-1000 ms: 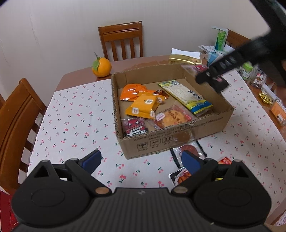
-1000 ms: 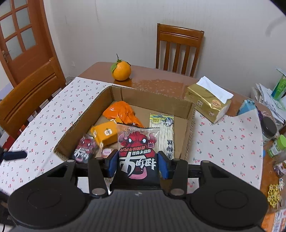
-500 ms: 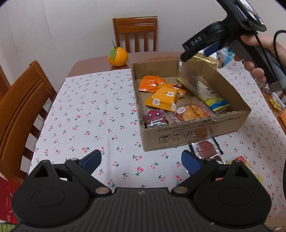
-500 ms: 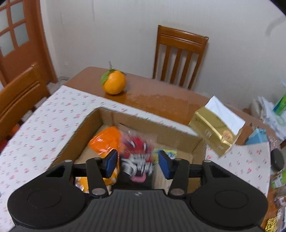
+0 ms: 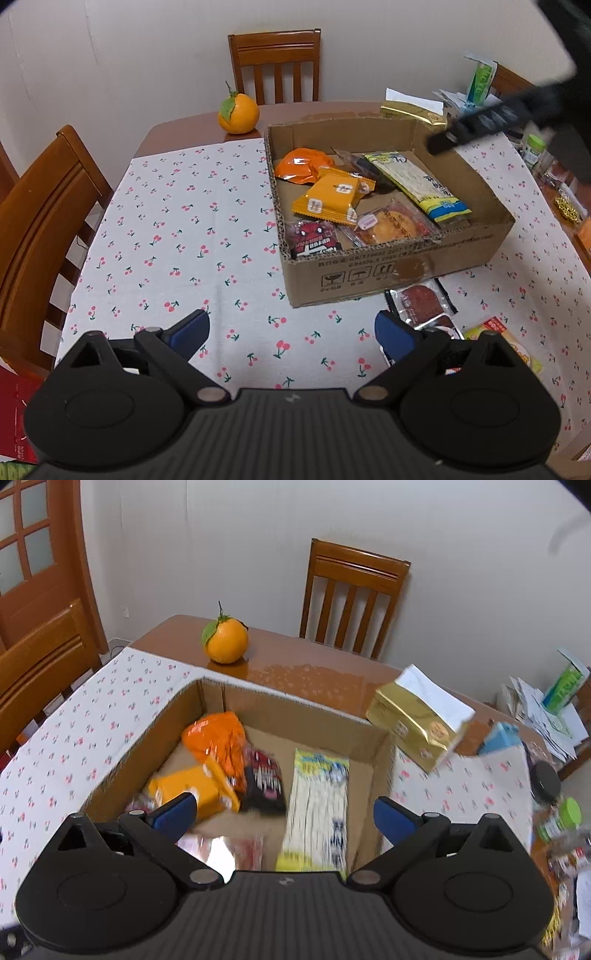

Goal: Organize snacks
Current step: 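Open the right tool to drop the spicy bag into the box, then move it over the bread pack, then lower the left tool onto the fish-strip pouch while the right tool hovers over the bread pack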

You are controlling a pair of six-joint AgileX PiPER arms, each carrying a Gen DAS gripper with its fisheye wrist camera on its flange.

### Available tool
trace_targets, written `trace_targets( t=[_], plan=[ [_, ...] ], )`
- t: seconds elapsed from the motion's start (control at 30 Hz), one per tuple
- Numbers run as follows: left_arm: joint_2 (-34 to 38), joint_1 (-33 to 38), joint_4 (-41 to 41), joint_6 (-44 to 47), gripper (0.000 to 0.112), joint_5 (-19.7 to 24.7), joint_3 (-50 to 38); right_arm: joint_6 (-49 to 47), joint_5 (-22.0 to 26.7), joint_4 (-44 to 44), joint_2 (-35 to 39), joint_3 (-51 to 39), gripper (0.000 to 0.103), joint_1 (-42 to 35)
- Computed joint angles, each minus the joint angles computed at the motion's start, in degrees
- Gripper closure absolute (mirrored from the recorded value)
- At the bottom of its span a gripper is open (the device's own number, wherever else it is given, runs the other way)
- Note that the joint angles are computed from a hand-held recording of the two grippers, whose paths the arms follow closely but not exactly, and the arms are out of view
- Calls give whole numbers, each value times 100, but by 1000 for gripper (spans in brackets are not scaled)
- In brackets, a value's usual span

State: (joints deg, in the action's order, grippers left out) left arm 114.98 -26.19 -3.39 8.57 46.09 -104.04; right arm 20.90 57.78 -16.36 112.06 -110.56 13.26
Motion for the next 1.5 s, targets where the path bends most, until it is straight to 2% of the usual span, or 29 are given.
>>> trace_targets(
  t=[0.27,0.5,0.83,1.1,1.5],
  plan=[
    [-139,-174,209,-130,16,60,261,1110,-521,-118,-1424,2657,0,330],
    [-309,-388,341,-261,15,-38,511,1509,-671,159,-2028,3911,0,656],
    [-416,-548,388,-354,15,-29,702,1550,-701,415,-1910,4146,0,959],
    [-267,-627,319,-237,15,68,627,2120,-517,-198,-1913,4238,0,1090],
    [-120,-665,232,-199,14,218,454,1598,-1042,149,-1685,4241,0,1097]
  ],
)
